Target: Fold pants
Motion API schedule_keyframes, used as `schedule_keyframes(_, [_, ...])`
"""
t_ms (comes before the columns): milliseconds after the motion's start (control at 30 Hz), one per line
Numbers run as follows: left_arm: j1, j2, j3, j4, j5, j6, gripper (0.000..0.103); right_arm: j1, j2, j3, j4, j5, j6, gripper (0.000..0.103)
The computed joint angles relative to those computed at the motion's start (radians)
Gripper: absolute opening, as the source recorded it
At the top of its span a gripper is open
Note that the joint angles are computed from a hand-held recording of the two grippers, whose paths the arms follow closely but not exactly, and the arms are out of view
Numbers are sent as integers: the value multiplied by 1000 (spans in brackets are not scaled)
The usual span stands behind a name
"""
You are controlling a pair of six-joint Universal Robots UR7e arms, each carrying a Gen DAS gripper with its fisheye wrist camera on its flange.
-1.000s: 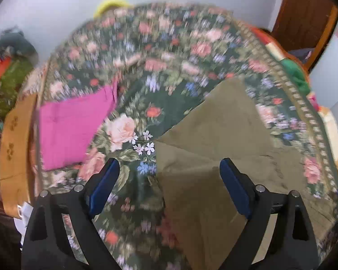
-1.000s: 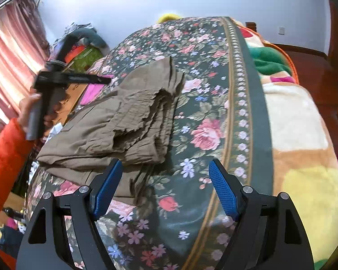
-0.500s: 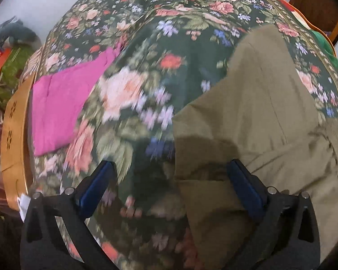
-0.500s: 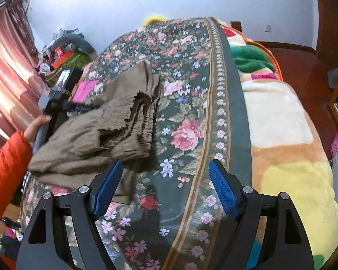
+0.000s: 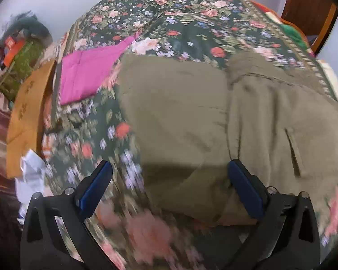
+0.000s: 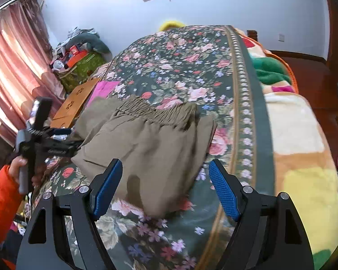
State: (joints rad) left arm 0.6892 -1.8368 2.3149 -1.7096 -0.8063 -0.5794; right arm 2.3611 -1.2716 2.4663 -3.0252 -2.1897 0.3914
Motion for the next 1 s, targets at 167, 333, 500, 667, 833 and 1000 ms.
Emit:
schedule_keyframes(167, [-70, -73, 35, 29, -28, -63, 103, -29, 59, -19, -4, -12, -12, 73])
schedule_keyframes(333, [-101, -133, 62, 57, 13, -104, 100, -69, 64, -20, 35, 3, -24, 47])
schedule_keyframes(500, [-104, -207, 67, 148, 53, -178, 92, -67, 37, -4, 93, -12, -47, 30])
schedule_keyframes(667, [-113, -279, 65, 277, 73, -289, 85, -73, 6, 14, 110, -2, -50, 27])
schedule_keyframes(833, [-114, -288, 25, 393, 88, -371, 71, -62, -5, -17, 190, -5, -54, 27])
schedule_keyframes(1000, [-140, -299, -14, 361, 117, -347, 71, -61, -27, -44, 197, 1, -78, 27])
